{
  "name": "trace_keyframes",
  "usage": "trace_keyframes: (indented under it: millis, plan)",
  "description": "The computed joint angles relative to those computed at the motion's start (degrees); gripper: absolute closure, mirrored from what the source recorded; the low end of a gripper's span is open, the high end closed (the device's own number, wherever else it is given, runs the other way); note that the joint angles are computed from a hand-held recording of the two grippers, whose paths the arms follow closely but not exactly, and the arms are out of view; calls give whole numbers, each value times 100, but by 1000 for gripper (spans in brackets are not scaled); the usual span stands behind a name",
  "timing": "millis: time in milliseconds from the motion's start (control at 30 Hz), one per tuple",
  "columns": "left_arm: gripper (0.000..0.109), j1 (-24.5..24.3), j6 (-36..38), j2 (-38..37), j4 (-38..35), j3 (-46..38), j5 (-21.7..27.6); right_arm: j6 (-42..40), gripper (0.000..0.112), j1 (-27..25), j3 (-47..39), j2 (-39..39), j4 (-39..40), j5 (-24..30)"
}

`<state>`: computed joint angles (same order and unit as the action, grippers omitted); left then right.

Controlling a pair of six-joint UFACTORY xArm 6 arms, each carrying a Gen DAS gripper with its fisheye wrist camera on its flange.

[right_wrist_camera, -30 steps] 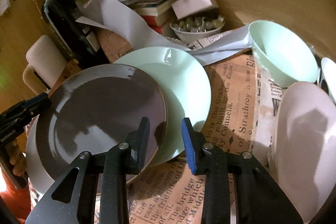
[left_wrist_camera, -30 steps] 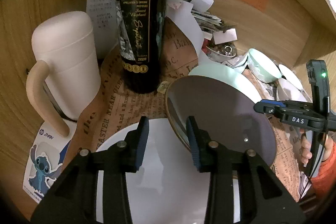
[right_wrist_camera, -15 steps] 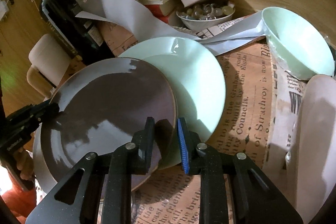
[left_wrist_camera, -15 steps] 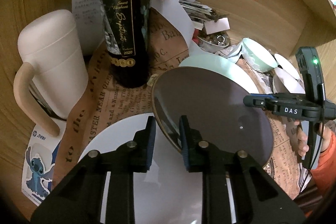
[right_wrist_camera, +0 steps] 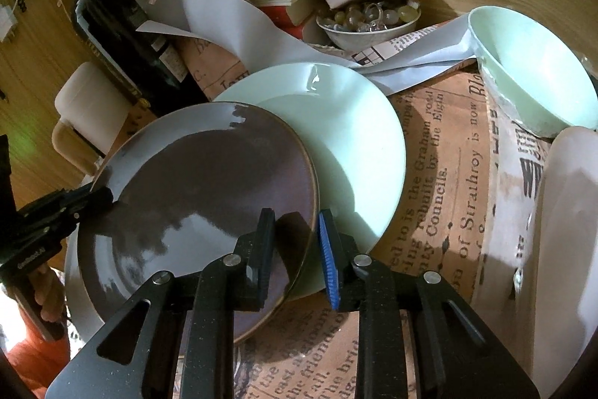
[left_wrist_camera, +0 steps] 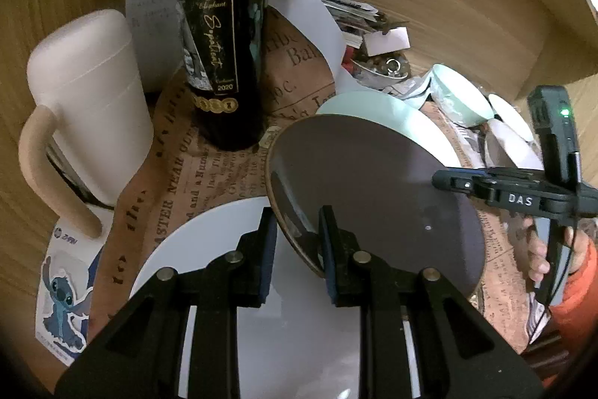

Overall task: Organize plates and bowls
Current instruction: 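Lift the dark brown plate with both grippers, tilting it up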

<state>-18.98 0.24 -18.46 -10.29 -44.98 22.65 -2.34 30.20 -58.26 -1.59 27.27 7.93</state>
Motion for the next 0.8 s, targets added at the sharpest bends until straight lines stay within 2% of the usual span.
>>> trace_keyframes:
  millis: [133,167,300,400,533,633,800]
  plan:
    - [86,7,20,-47,-140,16,83,1333,90,-50,246,-144,-1578,-219]
    - [86,13,6,-73,-174,34,104,1488,90,-52,283,-171,-1737,-267]
    - [86,-10,-90,-203,-131,136,116,1279,90,4,421,-300,-1466,-407]
    - [86,-37,-186,-289,-38,203,98,1676,90,-20,530,-378,-1886,-474]
    - [86,-79,-368,-411,146,294,35,1665,90,24,732,-543,-1776,-590]
    - [86,-117,-305,-510,13,351,12,2170,90,-23,927,-713,-2310,-658]
    - [86,-210,-435,-615,88,427,-22,2630,90,-84,1209,-998,-2759,-754]
